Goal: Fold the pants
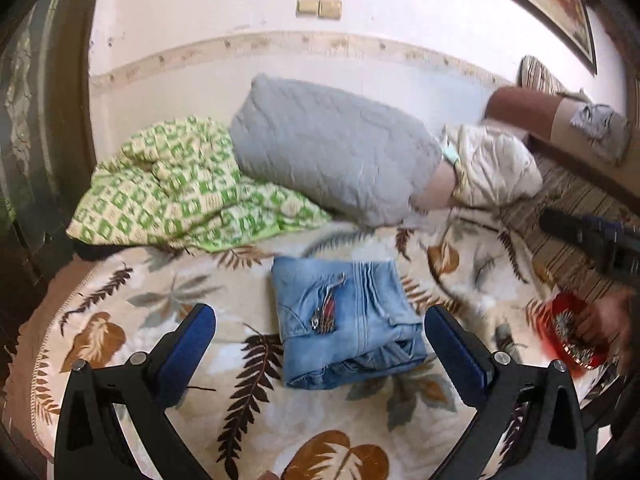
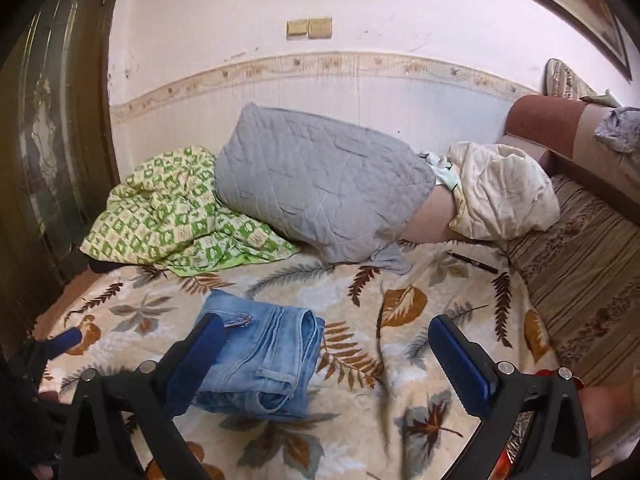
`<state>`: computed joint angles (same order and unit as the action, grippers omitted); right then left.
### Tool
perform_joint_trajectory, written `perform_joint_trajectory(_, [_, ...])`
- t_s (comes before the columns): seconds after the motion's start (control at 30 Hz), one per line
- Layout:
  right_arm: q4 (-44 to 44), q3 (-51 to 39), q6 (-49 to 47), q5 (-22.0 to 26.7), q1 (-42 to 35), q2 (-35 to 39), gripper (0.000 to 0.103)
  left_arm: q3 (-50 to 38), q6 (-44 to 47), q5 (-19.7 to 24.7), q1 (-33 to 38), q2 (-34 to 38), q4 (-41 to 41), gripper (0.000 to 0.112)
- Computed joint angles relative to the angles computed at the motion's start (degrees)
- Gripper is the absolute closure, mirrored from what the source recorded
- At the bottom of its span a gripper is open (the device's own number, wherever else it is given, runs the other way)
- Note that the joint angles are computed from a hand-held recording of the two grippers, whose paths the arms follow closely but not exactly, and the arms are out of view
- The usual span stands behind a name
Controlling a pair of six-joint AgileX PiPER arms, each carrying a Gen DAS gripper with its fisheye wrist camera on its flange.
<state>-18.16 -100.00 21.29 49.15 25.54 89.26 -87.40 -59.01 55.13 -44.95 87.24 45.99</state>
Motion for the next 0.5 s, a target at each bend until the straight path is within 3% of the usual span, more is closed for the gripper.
perform_joint_trajectory(0.23, [-4.47, 11.96, 6.54, -0.47, 2.67, -8.81, 0.000, 2.09, -8.16, 6.53, -6.75, -2.81, 6.82, 0.009])
perform_joint_trajectory(0.4, [-11.36, 22.71, 16.76, -0.14, 7.46, -13.42, 0.000, 6.52, -16.04, 11.75, -10.58, -3.54, 7.65, 0.009])
perform_joint_trajectory(0.5, [-14.04, 28.38, 20.57, -0.08, 10.23, -15.69, 0.000, 9.64, -17.42, 12.04, -11.40, -4.21, 6.00, 0.009])
